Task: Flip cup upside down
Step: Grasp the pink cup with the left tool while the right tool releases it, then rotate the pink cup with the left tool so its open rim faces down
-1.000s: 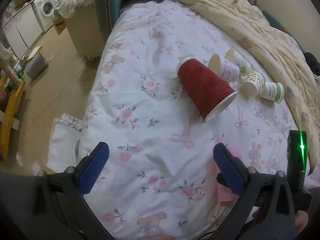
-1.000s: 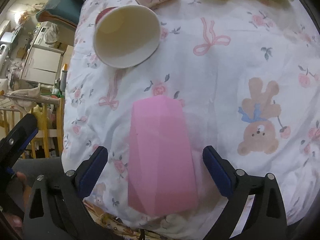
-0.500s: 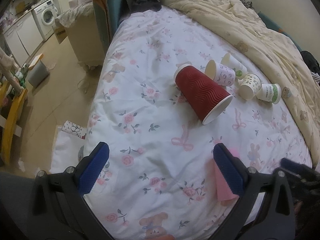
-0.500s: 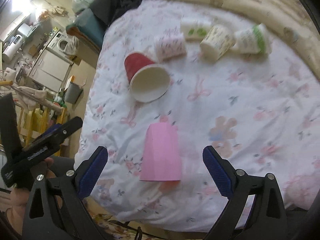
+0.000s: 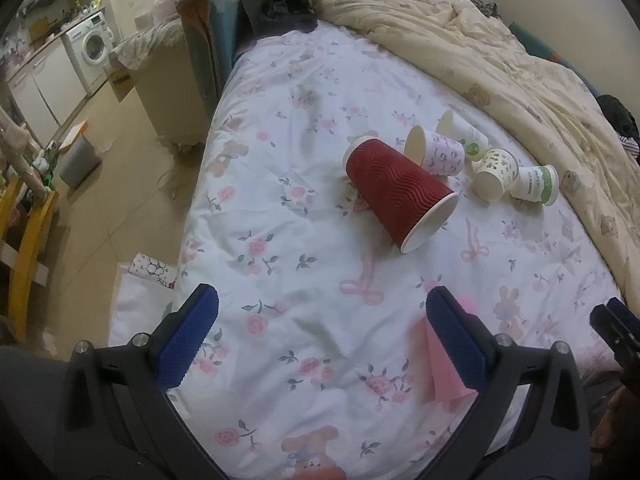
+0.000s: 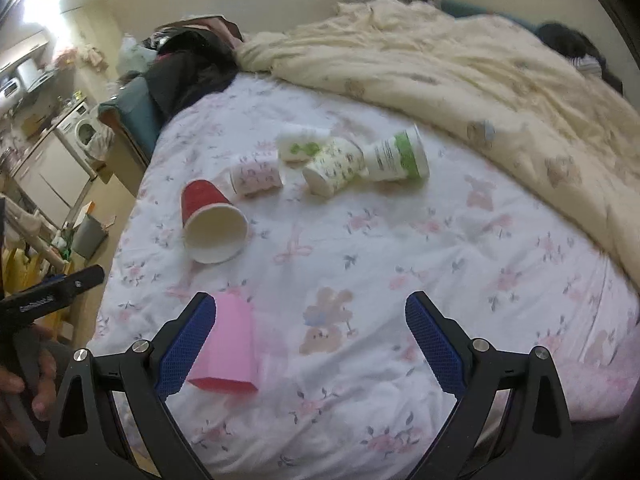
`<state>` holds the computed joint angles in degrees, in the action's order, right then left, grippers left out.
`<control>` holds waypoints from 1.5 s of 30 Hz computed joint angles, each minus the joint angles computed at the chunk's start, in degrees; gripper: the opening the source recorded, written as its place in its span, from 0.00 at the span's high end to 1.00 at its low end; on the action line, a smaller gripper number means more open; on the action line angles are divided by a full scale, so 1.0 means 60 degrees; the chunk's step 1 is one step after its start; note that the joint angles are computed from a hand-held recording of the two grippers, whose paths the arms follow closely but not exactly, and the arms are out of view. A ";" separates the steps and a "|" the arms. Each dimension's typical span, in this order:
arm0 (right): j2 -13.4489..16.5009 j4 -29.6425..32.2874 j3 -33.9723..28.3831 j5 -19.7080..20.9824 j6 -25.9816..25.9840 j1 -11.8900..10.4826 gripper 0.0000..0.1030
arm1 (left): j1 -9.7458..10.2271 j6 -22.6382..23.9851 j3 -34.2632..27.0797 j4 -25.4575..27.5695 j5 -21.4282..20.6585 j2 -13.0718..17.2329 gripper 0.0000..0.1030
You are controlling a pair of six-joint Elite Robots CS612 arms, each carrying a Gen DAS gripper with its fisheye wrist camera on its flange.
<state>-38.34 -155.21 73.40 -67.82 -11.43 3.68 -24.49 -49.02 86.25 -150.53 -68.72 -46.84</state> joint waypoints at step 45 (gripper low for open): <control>0.0246 0.1183 -0.0657 -0.0314 0.1377 -0.0249 0.05 | 0.0216 -0.0454 -0.4794 0.5137 -0.4971 0.2812 0.47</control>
<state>-36.86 -148.11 69.46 -69.71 -3.17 2.19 -23.19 -51.74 57.49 -119.71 -98.54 -29.97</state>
